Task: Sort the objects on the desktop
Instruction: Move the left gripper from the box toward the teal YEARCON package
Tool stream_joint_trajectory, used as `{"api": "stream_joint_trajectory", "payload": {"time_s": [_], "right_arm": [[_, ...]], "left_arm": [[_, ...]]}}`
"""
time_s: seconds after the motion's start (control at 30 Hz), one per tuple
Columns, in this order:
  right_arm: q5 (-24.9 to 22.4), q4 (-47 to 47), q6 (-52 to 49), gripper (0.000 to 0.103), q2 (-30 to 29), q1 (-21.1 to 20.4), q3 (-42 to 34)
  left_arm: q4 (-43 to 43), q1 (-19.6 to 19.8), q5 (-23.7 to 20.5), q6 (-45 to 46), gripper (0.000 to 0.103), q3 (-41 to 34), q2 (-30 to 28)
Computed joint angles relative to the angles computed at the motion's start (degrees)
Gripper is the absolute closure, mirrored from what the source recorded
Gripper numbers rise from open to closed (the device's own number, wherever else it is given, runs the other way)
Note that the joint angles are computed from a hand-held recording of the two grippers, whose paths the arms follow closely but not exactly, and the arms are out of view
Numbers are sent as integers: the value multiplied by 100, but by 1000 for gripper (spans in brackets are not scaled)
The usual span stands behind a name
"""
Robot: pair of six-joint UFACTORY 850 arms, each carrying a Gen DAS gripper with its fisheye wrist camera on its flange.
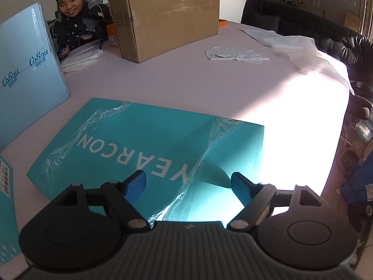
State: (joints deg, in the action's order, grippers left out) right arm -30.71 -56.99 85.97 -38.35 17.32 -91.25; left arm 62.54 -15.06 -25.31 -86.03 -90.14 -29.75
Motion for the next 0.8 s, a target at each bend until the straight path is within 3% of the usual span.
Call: {"api": "stream_joint_trajectory", "payload": {"time_s": [0.27, 0.57, 0.8], "right_arm": [[-550, 359, -409, 5, -242, 48, -418], [-1168, 890, -903, 5, -566, 67, -976], [-1234, 1464, -1560, 3, -790, 50, -1373]], "left_arm": [[-12, -21, 35, 105, 0, -29, -31], [-293, -23, 102, 531, 0, -225, -129], [-537, -84, 272, 930, 0, -334, -198]]}}
